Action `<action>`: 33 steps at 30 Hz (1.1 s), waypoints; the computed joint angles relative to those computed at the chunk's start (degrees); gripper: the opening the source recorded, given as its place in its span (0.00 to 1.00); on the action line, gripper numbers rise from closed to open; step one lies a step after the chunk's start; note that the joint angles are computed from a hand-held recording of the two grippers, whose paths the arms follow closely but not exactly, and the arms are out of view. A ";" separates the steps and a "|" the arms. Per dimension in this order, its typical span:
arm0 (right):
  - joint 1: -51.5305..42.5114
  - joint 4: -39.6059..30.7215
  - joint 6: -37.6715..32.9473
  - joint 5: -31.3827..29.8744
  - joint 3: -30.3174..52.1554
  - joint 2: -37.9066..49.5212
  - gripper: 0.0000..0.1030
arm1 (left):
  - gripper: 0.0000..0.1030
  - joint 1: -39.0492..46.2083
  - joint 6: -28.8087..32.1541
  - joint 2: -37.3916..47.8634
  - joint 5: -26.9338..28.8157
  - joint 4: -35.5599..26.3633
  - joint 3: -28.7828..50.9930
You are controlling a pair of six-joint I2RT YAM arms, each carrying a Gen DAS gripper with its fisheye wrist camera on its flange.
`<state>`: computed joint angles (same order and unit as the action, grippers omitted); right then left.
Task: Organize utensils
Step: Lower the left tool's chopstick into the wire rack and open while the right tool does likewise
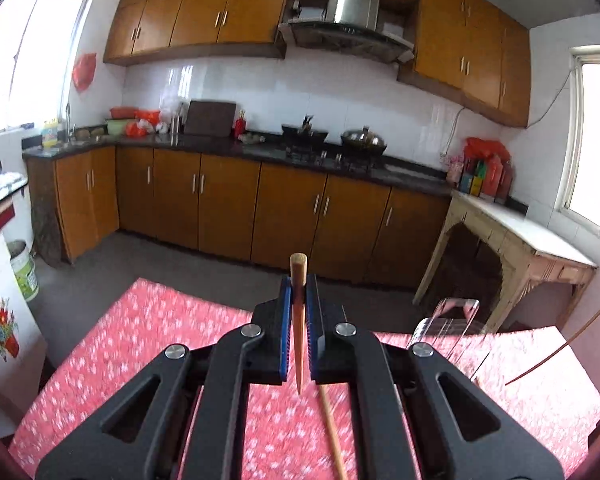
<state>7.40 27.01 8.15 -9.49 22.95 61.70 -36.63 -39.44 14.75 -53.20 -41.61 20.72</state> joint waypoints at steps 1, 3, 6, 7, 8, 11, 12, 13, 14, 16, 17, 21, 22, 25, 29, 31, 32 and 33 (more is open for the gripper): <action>0.58 -1.39 0.31 0.04 1.47 -0.84 0.08 | 0.06 -1.17 0.05 1.72 -1.33 0.35 1.86; 1.50 -4.47 1.28 -0.33 5.28 -2.28 0.08 | 0.06 -4.40 -0.10 5.62 -4.45 1.03 6.09; 2.48 -7.68 3.52 -2.14 10.67 -2.52 0.08 | 0.06 -9.68 0.30 10.69 -8.64 3.29 12.05; 3.00 -8.20 4.07 -2.48 11.87 -2.27 0.08 | 0.06 -10.66 0.97 11.90 -9.09 4.84 13.31; 3.75 -8.47 4.28 -2.41 13.21 -1.55 0.08 | 0.06 -11.29 1.60 12.64 -9.31 6.25 13.92; 6.17 -7.65 3.86 -2.07 15.55 1.48 0.08 | 0.06 -11.90 5.51 16.34 -7.44 14.95 15.31; 7.17 -7.57 3.90 -1.71 15.89 1.93 0.08 | 0.06 -11.54 6.07 17.40 -6.46 16.82 15.21; 7.81 -7.01 3.87 -1.74 16.25 3.26 0.08 | 0.06 -11.07 6.38 18.80 -5.58 18.54 15.03; 8.43 -7.00 4.09 -1.80 16.61 3.98 0.08 | 0.06 -10.28 6.61 20.17 -4.34 20.20 14.74; 9.25 -6.66 4.21 -2.32 17.22 6.21 0.08 | 0.06 -8.08 6.64 23.48 -0.41 24.39 13.34; 10.38 -6.79 4.17 -1.43 17.86 7.25 0.08 | 0.06 -6.42 6.42 25.56 2.03 26.58 12.45; 12.27 -5.72 4.00 -0.52 18.15 11.40 0.08 | 0.06 -1.73 5.50 30.33 8.04 31.40 10.13; 12.28 -5.85 4.00 -0.80 18.73 12.81 0.08 | 0.06 -0.43 5.38 31.39 9.44 32.41 9.78; 13.37 -5.89 3.63 -0.14 20.20 17.00 0.08 | 0.06 2.21 5.12 34.60 12.25 35.18 8.35; 14.38 -5.99 3.18 0.57 22.03 22.12 0.08 | 0.06 4.45 5.35 37.69 14.80 36.72 7.93; 14.54 -6.34 3.26 0.52 22.74 24.01 0.08 | 0.06 5.94 5.14 39.58 16.69 37.20 7.90; 14.42 -6.63 3.39 0.29 23.16 25.03 0.08 | 0.06 6.15 4.96 39.92 17.09 37.08 7.91; 14.32 -6.42 3.51 0.05 23.15 25.72 0.08 | 0.06 7.00 4.85 40.46 18.19 37.25 7.67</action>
